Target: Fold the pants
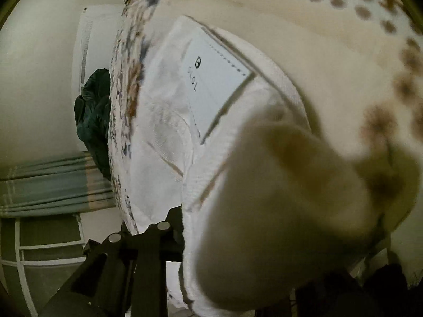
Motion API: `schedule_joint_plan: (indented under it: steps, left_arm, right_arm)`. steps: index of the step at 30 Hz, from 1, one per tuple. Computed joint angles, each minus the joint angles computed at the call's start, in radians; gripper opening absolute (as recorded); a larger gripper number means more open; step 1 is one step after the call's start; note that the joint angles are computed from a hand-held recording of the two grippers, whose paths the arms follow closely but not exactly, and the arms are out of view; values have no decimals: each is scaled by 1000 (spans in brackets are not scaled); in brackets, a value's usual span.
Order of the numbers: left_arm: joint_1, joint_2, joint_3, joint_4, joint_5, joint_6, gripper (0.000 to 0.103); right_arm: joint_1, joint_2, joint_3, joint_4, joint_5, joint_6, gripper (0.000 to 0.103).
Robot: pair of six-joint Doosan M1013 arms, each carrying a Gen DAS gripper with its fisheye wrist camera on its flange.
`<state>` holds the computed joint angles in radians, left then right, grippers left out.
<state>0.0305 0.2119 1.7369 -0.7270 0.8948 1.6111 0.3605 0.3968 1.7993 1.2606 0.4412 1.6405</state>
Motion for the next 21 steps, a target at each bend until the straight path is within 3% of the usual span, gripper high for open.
schedule_joint_plan:
  steps: [7,11,17,21]
  left_arm:
    - [6,-46,-46,15,18,-34,24]
    - [12,-38,-109,25,30,-40,24]
    - [42,36,-247,-18,28,-1,24]
    - [74,132,-372,-43,59,14,24]
  right_arm:
    - [10,-45,-46,-150,19,78,24]
    - [4,-56,-98,-190,48,97,23]
    - [-5,-26,-218,-211,43,86,23]
    - [-3,45,-338,-260,41,127,23]
